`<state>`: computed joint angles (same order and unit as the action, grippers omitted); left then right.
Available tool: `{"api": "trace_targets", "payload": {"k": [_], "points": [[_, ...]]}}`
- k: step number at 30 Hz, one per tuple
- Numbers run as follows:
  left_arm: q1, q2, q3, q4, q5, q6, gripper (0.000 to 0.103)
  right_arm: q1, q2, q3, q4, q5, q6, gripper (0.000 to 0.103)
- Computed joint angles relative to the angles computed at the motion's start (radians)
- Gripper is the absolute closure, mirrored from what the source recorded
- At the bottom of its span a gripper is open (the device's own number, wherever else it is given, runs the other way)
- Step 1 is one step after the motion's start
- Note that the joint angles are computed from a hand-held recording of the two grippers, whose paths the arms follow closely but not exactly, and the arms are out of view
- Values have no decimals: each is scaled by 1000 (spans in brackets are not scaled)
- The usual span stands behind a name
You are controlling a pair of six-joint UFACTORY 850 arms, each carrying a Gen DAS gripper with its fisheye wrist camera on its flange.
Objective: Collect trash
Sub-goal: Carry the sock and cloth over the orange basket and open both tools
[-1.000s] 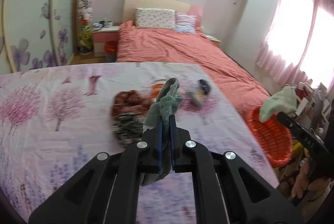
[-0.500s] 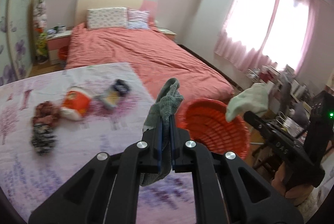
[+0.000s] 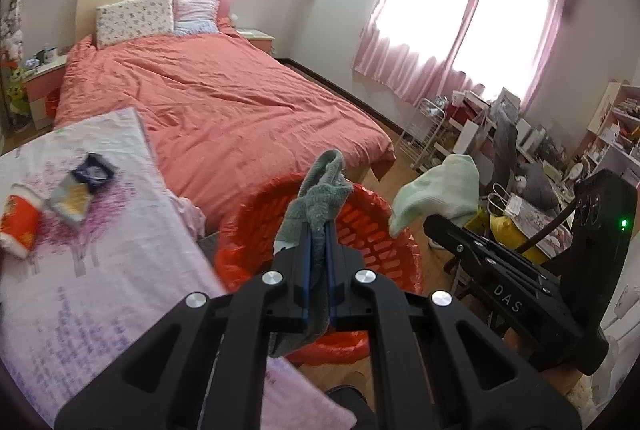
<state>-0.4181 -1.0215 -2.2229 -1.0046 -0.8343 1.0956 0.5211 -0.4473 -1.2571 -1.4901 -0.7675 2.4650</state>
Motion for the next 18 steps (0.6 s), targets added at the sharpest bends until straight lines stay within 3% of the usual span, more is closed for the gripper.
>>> {"api": "trace_targets", "payload": {"k": [3,6,7,8,10,13,18], "points": [[-23,-59,-80,47,-9,-60,94,-18,1,12,7,12,-2,98],[-36,-137,-194,120,-14,-164,69,-37,1,24,6,38,3,94],[-38,-148,-206,132,-9,-182,60,-43,-1,27,7,46,6,87],[-40,-166,-231,147,-10,-203,59,-47,2,36,-2,55,19,75],[-37,-212,-301,195,-20,-254,59,-51,0,47,-18,69,51,68],[-30,-286,-428,268,-47,-339,59,-54,-14,42,1,86,42,68],[-13,-222,-306,306,55,-323,53,-50,-23,24,51,69,-27,68]]}}
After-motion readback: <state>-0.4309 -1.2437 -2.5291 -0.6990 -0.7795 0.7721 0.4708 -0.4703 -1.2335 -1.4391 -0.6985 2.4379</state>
